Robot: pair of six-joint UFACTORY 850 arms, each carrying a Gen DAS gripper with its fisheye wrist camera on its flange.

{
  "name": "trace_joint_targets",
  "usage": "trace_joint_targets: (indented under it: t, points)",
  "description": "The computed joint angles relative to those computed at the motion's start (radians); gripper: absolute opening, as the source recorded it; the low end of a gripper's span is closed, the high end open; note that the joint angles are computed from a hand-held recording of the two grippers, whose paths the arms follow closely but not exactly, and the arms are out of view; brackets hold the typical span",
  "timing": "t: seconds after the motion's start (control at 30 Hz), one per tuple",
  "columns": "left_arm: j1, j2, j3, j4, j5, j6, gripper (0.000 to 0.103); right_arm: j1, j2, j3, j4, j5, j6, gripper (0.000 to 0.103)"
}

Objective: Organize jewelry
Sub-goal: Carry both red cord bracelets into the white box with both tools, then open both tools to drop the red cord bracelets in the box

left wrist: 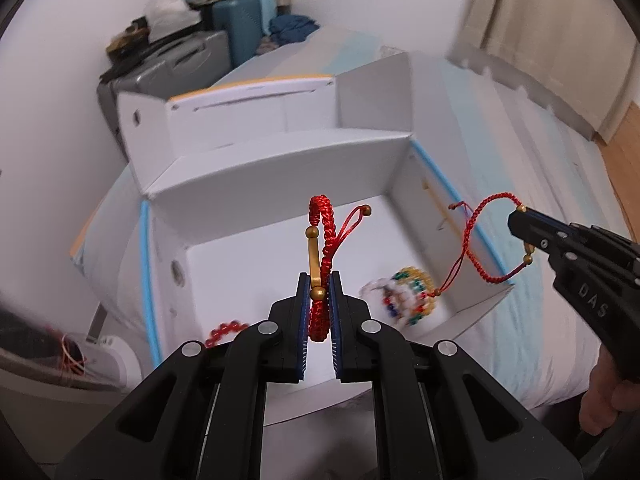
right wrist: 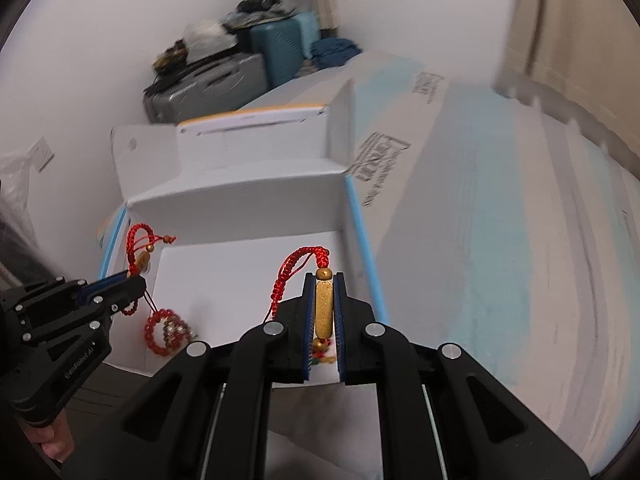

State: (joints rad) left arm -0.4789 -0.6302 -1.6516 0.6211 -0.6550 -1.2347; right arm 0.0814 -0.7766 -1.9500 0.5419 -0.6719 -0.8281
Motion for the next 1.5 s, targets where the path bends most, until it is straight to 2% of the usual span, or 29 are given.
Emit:
trace_joint_targets:
  t: [0.33, 0.73, 0.93, 1.1, 1.13, 1.2, 1.27, 1.33, 1.43, 1.5]
  points:
    - [0.047, 0.005, 0.092, -0.107, 0.040, 0.052, 0.008, 0.050, -0.087, -0.047, -0.161, -0.039, 0.124, 0.008]
    - [0.076, -0.056, 0.087, -0.252, 0.046, 0.164, 0.008, 0.075, -0.196, -0.155, -0.300, -0.104, 0.256, 0.008]
    - [0.084, -0.069, 0.084, -0.288, 0.039, 0.193, 0.008, 0.082, -0.212, -0.164, -0.316, -0.108, 0.272, 0.008]
    - [0.085, -0.076, 0.079, -0.296, 0.031, 0.208, 0.012, 0.080, -0.202, -0.147, -0.289, -0.092, 0.251, 0.010]
    - [0.083, -0.076, 0.078, -0.288, 0.028, 0.205, 0.012, 0.080, -0.198, -0.142, -0.286, -0.087, 0.246, 0.012]
    - [0.081, -0.072, 0.079, -0.270, 0.028, 0.190, 0.012, 0.077, -0.190, -0.132, -0.266, -0.079, 0.231, 0.024]
    - [0.078, -0.060, 0.087, -0.247, 0.034, 0.166, 0.022, 0.069, -0.171, -0.108, -0.215, -0.060, 0.191, 0.039]
    - [0.071, -0.042, 0.100, -0.201, 0.042, 0.122, 0.030, 0.065, -0.152, -0.086, -0.188, -0.040, 0.163, 0.045]
    - [0.057, -0.019, 0.112, -0.124, 0.033, 0.043, 0.047, 0.054, -0.121, -0.056, -0.124, -0.020, 0.107, 0.058]
    - [0.042, 0.007, 0.135, -0.047, 0.027, -0.040, 0.054, 0.044, -0.101, -0.037, -0.082, -0.009, 0.070, 0.065]
